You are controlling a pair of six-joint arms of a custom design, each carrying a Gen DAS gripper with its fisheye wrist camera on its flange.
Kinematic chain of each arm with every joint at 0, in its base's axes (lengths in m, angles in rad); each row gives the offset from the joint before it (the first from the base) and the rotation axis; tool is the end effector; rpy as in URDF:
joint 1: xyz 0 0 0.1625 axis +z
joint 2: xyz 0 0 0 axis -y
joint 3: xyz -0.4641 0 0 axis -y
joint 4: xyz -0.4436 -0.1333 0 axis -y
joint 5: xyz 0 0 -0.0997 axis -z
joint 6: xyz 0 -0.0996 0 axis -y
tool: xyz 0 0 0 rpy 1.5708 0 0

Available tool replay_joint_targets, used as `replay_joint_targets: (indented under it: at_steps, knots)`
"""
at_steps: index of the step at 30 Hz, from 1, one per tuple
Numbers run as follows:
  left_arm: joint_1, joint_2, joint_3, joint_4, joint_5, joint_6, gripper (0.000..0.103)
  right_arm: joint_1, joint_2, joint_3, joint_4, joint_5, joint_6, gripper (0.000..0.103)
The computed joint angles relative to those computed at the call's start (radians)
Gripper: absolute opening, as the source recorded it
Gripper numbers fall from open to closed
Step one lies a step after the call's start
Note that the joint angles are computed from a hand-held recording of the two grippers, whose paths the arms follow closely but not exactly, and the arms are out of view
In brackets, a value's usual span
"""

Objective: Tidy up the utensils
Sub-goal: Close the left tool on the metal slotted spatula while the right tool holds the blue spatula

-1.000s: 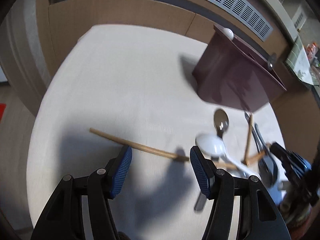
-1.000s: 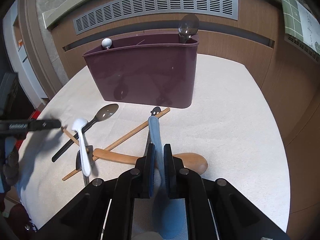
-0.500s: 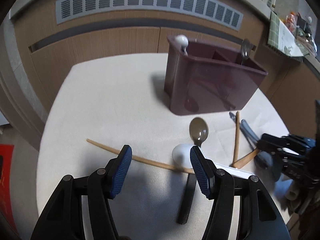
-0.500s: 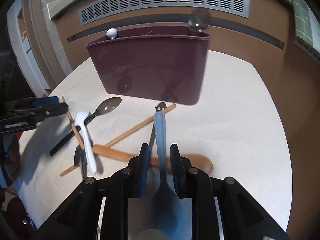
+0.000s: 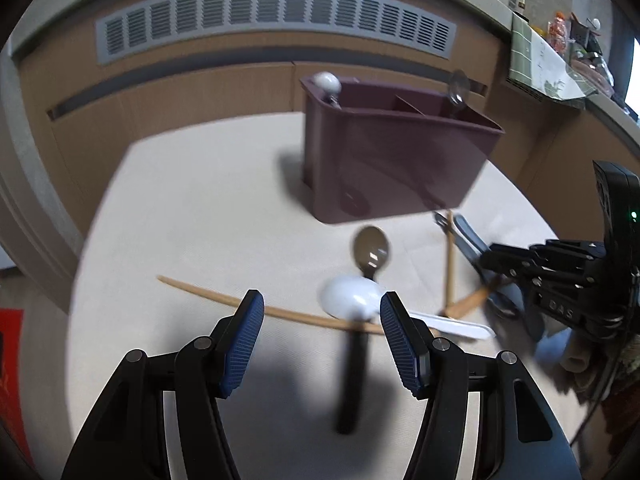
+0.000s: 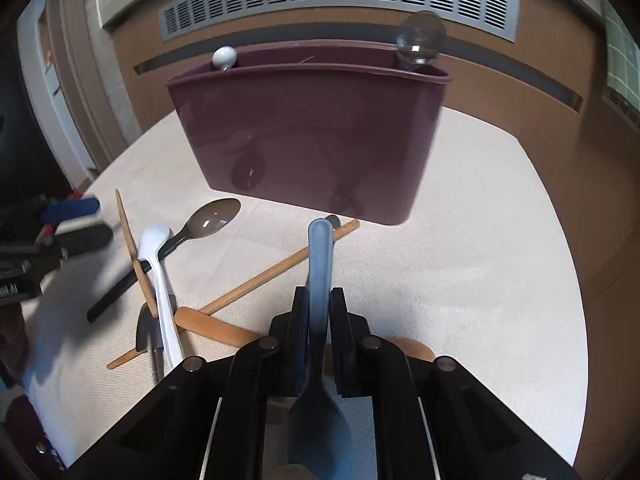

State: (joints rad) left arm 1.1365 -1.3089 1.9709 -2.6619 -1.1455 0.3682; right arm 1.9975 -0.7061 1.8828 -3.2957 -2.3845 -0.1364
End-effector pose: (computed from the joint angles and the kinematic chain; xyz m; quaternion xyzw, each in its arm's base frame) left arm -0.0936 -0.6163 0.2971 0.3317 0.8968 -0.2148 0.1992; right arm 0.3221 -0.5612 0.0476 0.1427 -0.8790 0.3011 0.3410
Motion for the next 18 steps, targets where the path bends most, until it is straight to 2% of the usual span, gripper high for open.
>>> replay_joint_targets:
  at_steps: [4, 5, 7, 11, 13, 15, 18]
  knots:
    - [-0.011, -0.008, 0.016, 0.002, -0.023, 0.004, 0.064, 0.000, -0.015, 0.028, -0.044, -0.018, 0.012, 0.009]
    - [-0.017, -0.008, 0.021, 0.002, -0.018, 0.011, 0.068, -0.001, -0.020, 0.036, -0.050, -0.019, 0.016, 0.009]
    - [-0.027, -0.007, 0.028, 0.014, -0.014, 0.036, 0.069, 0.001, -0.029, 0.054, -0.072, -0.024, 0.016, 0.009]
    - [-0.039, -0.023, 0.032, 0.121, -0.062, 0.052, 0.069, 0.001, -0.052, 0.087, -0.107, -0.034, 0.037, 0.009]
    - [-0.049, -0.032, 0.043, 0.156, -0.064, 0.052, 0.069, -0.001, -0.068, 0.107, -0.123, -0.036, 0.049, 0.009]
    - [-0.057, -0.038, 0.047, 0.206, -0.061, 0.015, 0.069, -0.001, -0.080, 0.121, -0.139, -0.041, 0.057, 0.009]
    - [-0.051, -0.034, 0.020, 0.341, -0.097, -0.098, 0.069, 0.004, -0.089, 0.136, -0.162, -0.042, 0.051, 0.009]
